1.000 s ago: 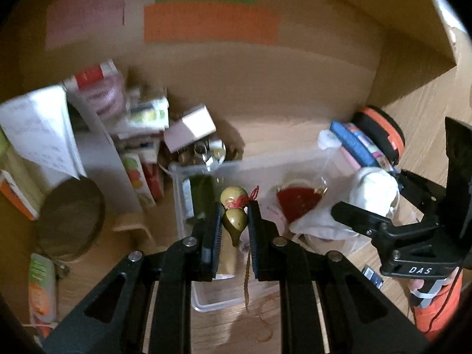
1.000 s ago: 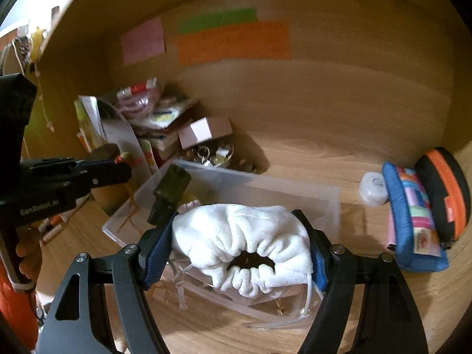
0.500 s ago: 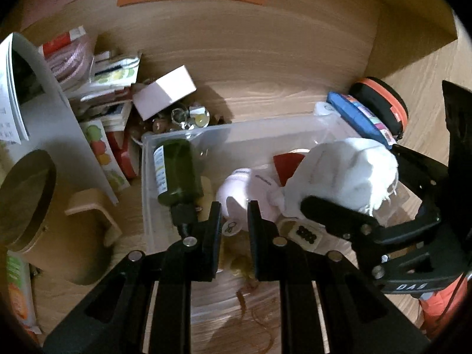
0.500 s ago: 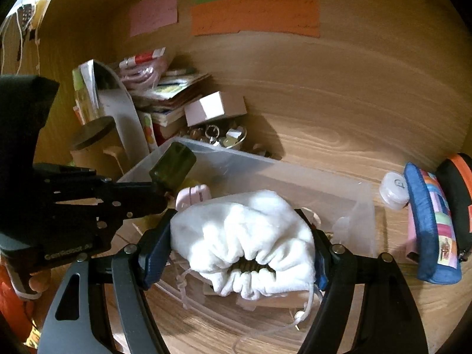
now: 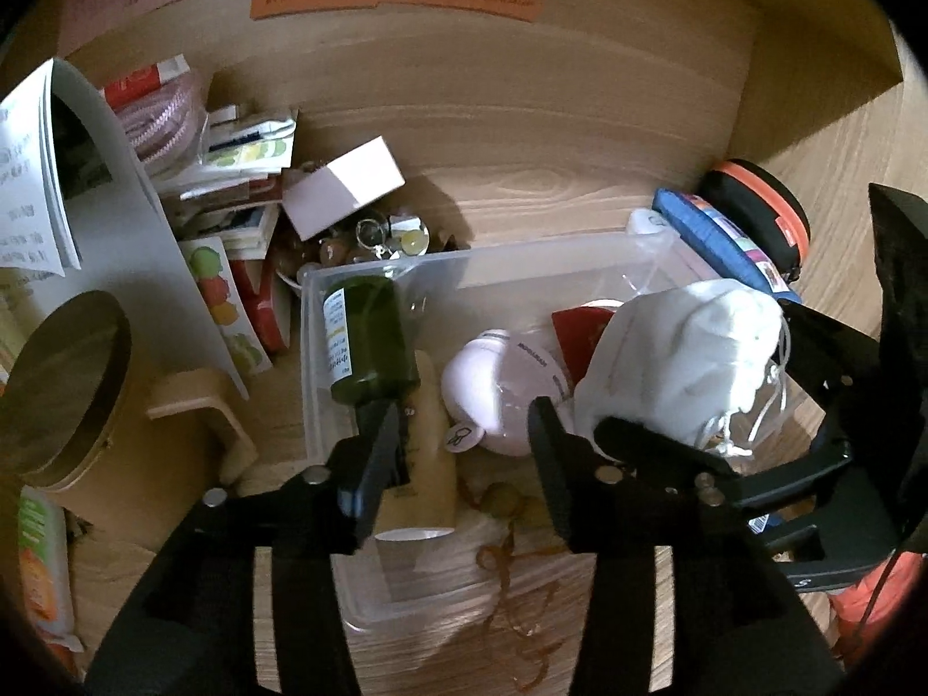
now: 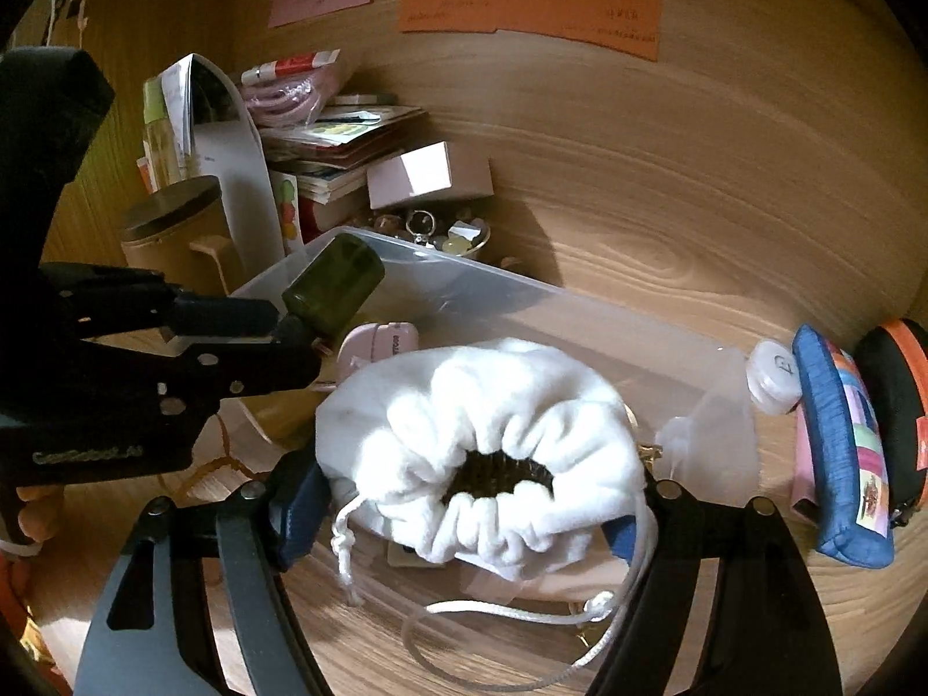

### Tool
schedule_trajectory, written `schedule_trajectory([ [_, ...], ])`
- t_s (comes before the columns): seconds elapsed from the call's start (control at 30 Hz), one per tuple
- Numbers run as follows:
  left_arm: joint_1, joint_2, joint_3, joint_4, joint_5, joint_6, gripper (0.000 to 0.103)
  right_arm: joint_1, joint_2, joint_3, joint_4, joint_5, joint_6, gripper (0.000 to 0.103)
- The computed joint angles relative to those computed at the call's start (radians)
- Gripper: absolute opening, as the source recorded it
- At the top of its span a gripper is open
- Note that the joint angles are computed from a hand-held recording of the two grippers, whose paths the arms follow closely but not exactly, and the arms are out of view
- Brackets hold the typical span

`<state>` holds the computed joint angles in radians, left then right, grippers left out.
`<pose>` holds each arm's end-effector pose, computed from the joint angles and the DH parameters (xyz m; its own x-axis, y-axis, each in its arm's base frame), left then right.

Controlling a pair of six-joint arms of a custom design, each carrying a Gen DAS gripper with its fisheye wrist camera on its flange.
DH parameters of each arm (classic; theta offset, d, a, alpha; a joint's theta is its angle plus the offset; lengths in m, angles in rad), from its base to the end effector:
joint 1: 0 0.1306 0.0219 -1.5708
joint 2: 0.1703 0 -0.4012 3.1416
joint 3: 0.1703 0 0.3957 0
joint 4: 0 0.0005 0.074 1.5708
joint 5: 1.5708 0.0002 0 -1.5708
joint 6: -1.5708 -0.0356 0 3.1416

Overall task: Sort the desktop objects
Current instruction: 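Carry the trinket and white pouch over the clear box with both grippers, then open the left gripper over the box while the right releases the pouch inside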

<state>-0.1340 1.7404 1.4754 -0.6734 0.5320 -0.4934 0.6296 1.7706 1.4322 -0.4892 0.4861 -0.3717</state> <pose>0.5914 -0.0985 0.3207 -0.5088 0.4805 -0.7144 0.7417 0.6659 -0.0804 0.5043 0.3462 0.2955 -0.6508 -0.0768 -0.7554 -0.0308 0.9967 -0.0748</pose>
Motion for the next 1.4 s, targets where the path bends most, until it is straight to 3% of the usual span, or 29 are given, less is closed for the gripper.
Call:
schedule_trajectory([
  [0.3, -0.009, -0.027, -0.043, 0.074, -0.030, 0.010, 0.055, 0.007, 0.003, 0.003, -0.009, 0.015, 0.002, 0.083],
  [0.47, -0.004, -0.033, -0.043, 0.074, 0.005, 0.022, 0.063, 0.011, 0.000, 0.006, -0.017, 0.013, 0.002, 0.084],
  [0.57, 0.002, -0.043, -0.044, 0.073, 0.017, 0.033, 0.064, 0.013, -0.017, -0.012, 0.013, 0.001, 0.004, 0.086],
  [0.7, 0.016, -0.070, -0.051, 0.060, 0.042, 0.052, 0.070, 0.009, -0.050, -0.045, 0.068, -0.017, 0.000, 0.096],
  [0.83, 0.035, -0.123, -0.099, 0.095, 0.046, 0.058, 0.074, 0.009, -0.075, -0.062, 0.088, -0.010, -0.008, 0.098],
  [1.1, 0.074, -0.224, -0.195, 0.161, 0.071, 0.064, 0.092, 0.059, -0.137, -0.086, 0.021, 0.105, -0.028, 0.098],
  [1.27, 0.086, -0.260, -0.259, 0.153, 0.086, 0.013, 0.093, 0.113, -0.212, -0.163, -0.002, 0.209, -0.068, 0.098],
  [1.4, 0.081, -0.272, -0.317, 0.137, 0.054, -0.036, 0.093, 0.142, -0.260, -0.227, -0.021, 0.249, -0.134, 0.098],
])
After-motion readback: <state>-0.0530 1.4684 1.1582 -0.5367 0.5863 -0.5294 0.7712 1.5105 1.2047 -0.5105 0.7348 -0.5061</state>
